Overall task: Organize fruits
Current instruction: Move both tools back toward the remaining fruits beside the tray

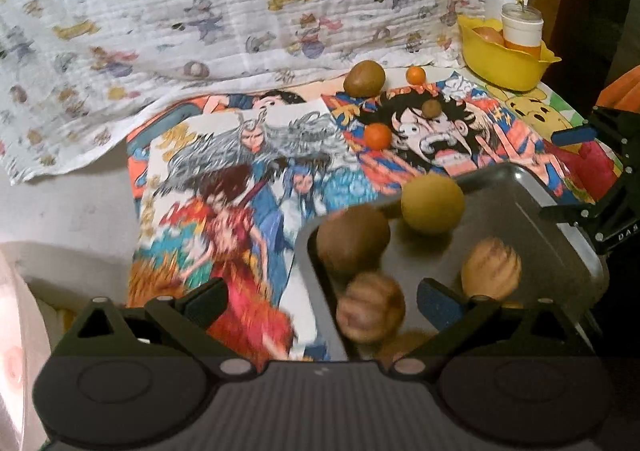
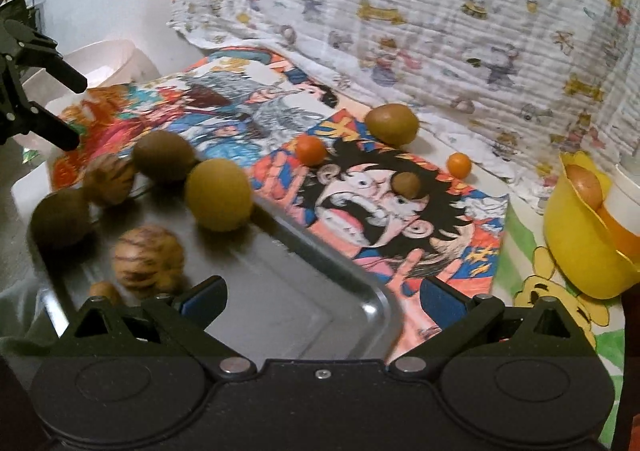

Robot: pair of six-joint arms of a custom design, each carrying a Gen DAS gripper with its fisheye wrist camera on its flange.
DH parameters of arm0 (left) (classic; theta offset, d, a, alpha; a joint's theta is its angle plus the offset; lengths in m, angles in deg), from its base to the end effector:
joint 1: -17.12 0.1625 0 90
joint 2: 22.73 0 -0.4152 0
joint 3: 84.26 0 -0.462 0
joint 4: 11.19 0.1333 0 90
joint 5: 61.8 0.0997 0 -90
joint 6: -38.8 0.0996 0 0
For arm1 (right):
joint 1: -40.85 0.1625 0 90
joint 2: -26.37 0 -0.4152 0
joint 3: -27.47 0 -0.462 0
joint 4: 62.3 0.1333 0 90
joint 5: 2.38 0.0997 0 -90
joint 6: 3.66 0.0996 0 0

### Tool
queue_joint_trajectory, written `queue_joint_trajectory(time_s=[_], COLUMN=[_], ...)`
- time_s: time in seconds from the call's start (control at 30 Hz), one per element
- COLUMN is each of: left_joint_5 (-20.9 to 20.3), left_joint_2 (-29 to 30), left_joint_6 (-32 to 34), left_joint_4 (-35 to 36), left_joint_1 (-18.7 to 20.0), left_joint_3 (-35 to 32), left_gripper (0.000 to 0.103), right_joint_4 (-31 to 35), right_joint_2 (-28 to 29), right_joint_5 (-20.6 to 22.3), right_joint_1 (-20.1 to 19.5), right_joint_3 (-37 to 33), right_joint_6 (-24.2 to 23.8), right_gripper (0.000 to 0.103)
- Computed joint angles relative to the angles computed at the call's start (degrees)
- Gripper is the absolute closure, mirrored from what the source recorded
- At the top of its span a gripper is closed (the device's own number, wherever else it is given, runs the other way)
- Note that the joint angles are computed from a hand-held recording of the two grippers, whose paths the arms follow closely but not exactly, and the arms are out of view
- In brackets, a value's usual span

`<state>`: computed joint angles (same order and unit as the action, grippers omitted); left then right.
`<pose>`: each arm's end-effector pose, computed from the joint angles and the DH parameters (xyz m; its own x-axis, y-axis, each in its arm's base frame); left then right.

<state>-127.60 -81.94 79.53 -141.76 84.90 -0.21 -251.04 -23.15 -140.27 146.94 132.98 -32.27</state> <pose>-0.1233 -0.7624 0.2647 -0.4342 0.7648 -0.4759 0.8542 0.5173 0.0520 0.2363 -0.6047 0.1140 -0.5907 -0.0762 0.8033 -0.5540 0.7621 -0.3351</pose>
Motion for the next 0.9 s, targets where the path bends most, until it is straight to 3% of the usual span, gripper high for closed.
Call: queue_joint_trajectory(time_s=[0.3,0.57,0.9], left_joint_5=[-1.55,-5.03,-6.55], left_joint_2=[8.0,14.56,20.8], left_joint_6=[-0.3,-1.05,-2.51], left_joint_4=[3.11,4.28,4.53], left_joint_1=[-1.36,-1.89,-1.07], left_joint_3=[-7.31,-13.49,-19.42], left_gripper=[0.001,0.001,0.001], right_joint_4=[-6.44,-6.08,-5.19], right_joint_2=[-0.74,-1.36,2.87], right_joint_5=[-0.71,-1.9,0.68], right_joint_1=[-2.31,-3.82,-6.9], right_joint_3=[-0.24,-2.27,-10.71], right_joint_6=[-7.05,-8.66,-14.18], right_gripper=[0.001,0.001,0.001])
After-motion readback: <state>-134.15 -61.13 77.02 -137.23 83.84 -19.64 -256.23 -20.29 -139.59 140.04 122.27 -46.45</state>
